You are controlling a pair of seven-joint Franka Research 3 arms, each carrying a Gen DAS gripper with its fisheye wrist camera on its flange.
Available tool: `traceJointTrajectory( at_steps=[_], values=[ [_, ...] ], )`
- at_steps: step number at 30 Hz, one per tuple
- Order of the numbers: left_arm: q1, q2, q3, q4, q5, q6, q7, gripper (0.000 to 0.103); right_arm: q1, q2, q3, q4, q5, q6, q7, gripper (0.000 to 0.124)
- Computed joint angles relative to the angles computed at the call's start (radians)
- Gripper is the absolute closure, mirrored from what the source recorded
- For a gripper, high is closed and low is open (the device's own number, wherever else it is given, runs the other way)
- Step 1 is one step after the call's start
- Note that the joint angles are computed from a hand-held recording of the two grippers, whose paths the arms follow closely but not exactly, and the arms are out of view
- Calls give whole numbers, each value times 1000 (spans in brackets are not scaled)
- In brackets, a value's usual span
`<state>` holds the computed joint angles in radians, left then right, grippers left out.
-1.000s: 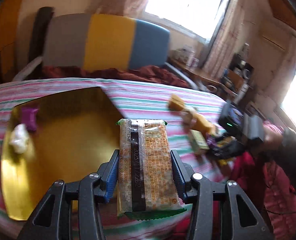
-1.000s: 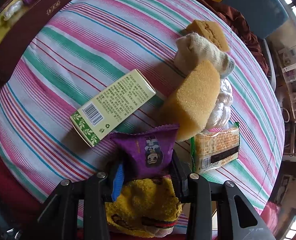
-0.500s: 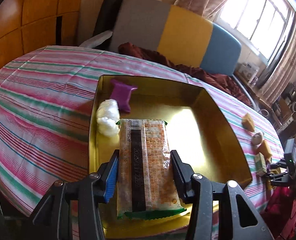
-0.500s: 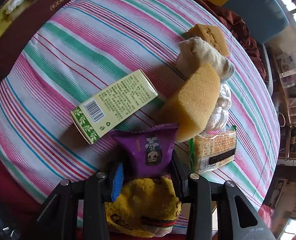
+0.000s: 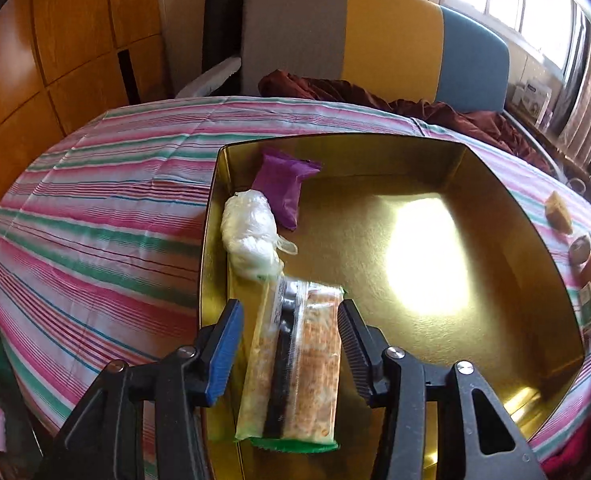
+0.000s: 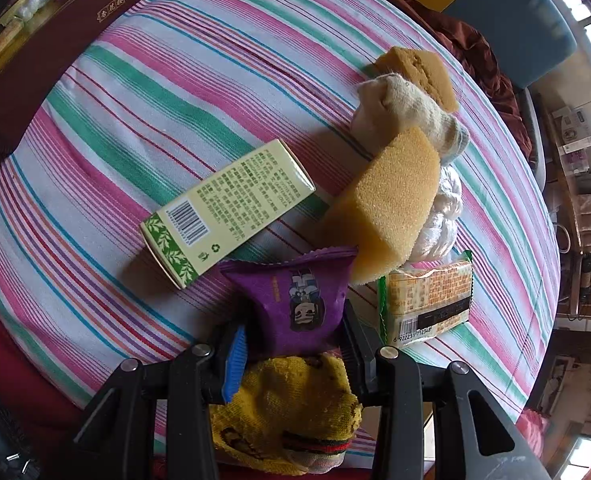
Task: Organize objects
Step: 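Carry the granola bar into the tray and open the left tool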
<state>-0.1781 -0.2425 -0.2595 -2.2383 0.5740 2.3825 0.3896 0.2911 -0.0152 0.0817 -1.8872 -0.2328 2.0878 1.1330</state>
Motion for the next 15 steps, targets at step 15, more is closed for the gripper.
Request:
traceJointTrajectory(
  at_steps=[15],
  values=[
    [-25,-72,-62,-38,98,-73,-159,54,-9,7,-7,43,1,-26,-28,83]
  ],
)
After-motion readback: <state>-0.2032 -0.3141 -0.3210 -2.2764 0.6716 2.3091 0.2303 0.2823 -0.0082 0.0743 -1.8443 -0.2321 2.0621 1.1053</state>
